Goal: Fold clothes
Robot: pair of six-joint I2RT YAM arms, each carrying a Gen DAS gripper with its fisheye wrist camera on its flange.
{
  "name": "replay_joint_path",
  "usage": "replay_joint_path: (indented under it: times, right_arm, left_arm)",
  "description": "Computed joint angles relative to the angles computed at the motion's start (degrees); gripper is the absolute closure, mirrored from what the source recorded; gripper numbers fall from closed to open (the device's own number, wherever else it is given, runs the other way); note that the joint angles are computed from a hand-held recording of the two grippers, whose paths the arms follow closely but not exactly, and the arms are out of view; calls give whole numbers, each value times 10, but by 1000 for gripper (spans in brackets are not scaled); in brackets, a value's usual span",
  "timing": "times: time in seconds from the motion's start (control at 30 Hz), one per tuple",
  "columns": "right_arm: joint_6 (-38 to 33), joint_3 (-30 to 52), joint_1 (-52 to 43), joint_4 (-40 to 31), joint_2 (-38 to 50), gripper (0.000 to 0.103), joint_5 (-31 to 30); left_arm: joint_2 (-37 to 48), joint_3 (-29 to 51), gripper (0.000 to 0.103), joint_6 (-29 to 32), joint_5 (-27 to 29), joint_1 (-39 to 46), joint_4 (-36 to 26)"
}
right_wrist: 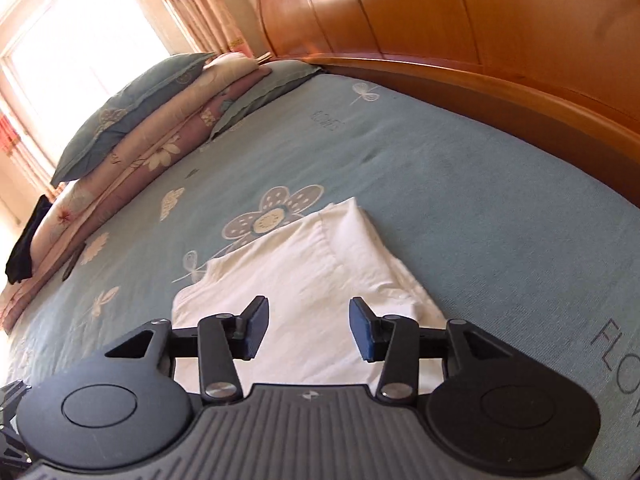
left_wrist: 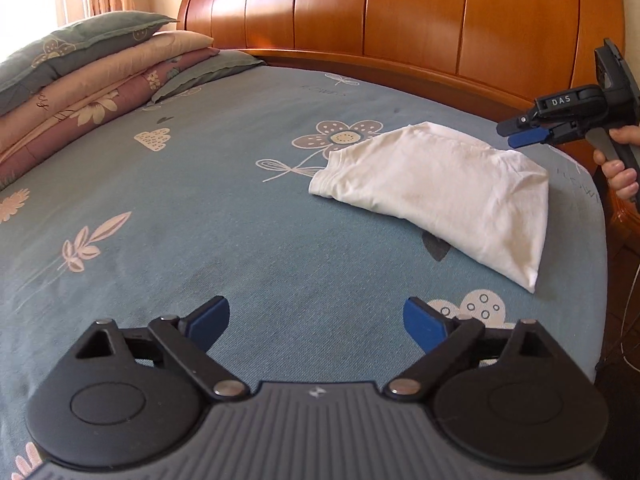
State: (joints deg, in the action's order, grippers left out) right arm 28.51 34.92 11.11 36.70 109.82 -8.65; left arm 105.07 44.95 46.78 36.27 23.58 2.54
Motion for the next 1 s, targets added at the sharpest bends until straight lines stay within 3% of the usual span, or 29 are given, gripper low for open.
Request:
replay_joint_path:
  times: [0.1, 0.2, 0.3, 0.33, 0.43, 0.57, 0.6, 0.7, 0.77, 0.83, 0.87, 1.0]
  right_arm:
    - [-4, 26, 29, -46, 36, 47, 5]
    - [10, 11, 45, -82, 27, 47, 56]
    - [24, -45, 58, -119, -60, 36, 104]
    - [20, -69, 72, -139, -109, 34, 134]
    - [7, -100, 134, -235, -263, 31, 216]
    - [-25, -66, 260, -365, -428, 0, 329]
    - [-41, -43, 296, -389, -441, 0, 353]
    - [-88, 20, 423, -407, -417, 0, 438]
    - [-97, 72, 485, -426, -361, 0, 475]
    - [-80, 126, 532, -440, -278, 0, 496]
    - [-64, 149, 549, -445, -240, 0, 493]
    - [12, 229, 587, -477, -105, 0, 431]
  left_arm:
    - [-28, -37, 7, -1, 22, 33, -3]
    - [-63, -85, 7, -23, 48, 73, 20]
    - [-105, -146, 7, -37, 76, 119, 88]
    - [-118, -173, 6, -46, 82, 135, 135]
    - [-173, -239, 3, -44, 75, 169, 230]
    - [-278, -310, 1, -26, 104, 228, 294]
    - [-314, -322, 1, -25, 116, 247, 292]
    - [-402, -326, 1, -25, 156, 309, 221]
    - [-448, -322, 1, -25, 178, 350, 169]
    - [-471, -326, 1, -42, 200, 394, 163]
    - [-480, -328, 1, -51, 211, 416, 162]
    - [-475, -358, 0, -132, 261, 510, 274]
